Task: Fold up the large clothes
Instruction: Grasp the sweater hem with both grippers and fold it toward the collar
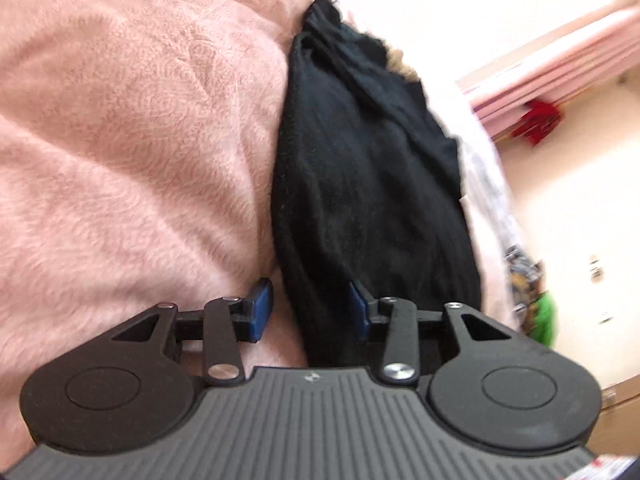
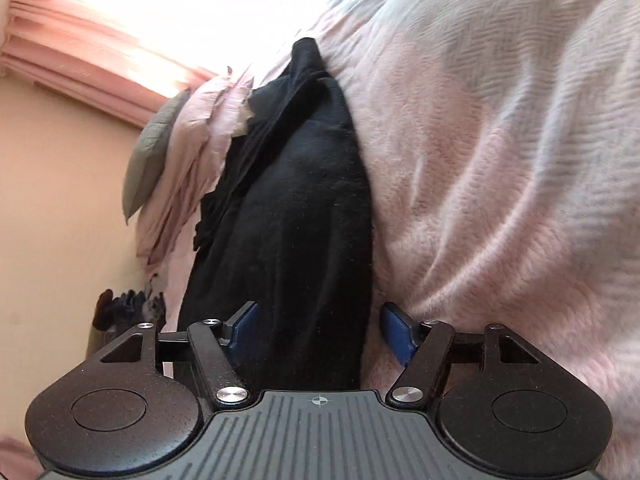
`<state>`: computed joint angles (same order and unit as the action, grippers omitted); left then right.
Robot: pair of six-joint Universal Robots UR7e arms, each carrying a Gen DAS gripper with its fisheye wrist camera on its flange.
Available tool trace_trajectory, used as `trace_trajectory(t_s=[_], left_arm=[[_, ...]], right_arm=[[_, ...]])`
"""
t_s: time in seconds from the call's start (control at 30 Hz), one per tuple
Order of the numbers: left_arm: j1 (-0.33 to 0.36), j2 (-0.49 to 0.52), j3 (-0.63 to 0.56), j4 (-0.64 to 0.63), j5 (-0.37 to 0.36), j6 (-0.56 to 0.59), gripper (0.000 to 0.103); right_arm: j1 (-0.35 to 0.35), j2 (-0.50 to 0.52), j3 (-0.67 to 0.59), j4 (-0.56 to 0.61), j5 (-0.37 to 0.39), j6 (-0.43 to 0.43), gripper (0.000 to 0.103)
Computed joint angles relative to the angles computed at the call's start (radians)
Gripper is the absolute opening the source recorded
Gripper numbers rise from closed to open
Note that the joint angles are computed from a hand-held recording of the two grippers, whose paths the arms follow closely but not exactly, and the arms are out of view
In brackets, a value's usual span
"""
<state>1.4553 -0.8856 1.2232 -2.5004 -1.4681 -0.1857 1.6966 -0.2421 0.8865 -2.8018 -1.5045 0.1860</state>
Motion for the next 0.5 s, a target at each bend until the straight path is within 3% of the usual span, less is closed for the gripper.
trace_trajectory(t_s=[0.07,0.17,0.2,0.27,0.37,0.43,0.47,0.5], left_arm=[[0.019,0.022,-0.016,-0.030,-0.073,0.016,0.036],[0.029,0.026,-0.002,-0.063,-0.140,0.049,0.031],[0.028,0.019,0.014,-0.073,-0.145,0.044,0.028],[0.034,0.009,0.027,-0.078,-0.171,0.012,0.027],[0.046,0.035,-0.004,-0.087,-0.188,-0.023,0.023],[0.050,0.048,-0.025,-0.076,-0.185,-0.044,0.018],[0.048,0.052,-0.035,-0.063,-0.179,-0.047,0.015],[0.047,0.051,-0.037,-0.059,-0.181,-0.038,0.013]], right_arm=[[0.000,-0.003,-0.004,0.023,0.003,-0.009,0.063],[0.002,-0.037,0.044,0.053,0.001,0.008,0.050],[-0.002,-0.052,0.071,0.055,0.018,0.047,0.045],[-0.008,-0.066,0.098,0.047,0.052,0.077,0.045],[-0.022,-0.028,0.042,0.029,0.076,0.113,0.042],[-0.031,0.015,-0.034,0.052,0.095,0.169,0.032],[-0.032,0.026,-0.061,0.074,0.097,0.168,0.019],[-0.031,0.034,-0.081,0.099,0.094,0.162,0.011]])
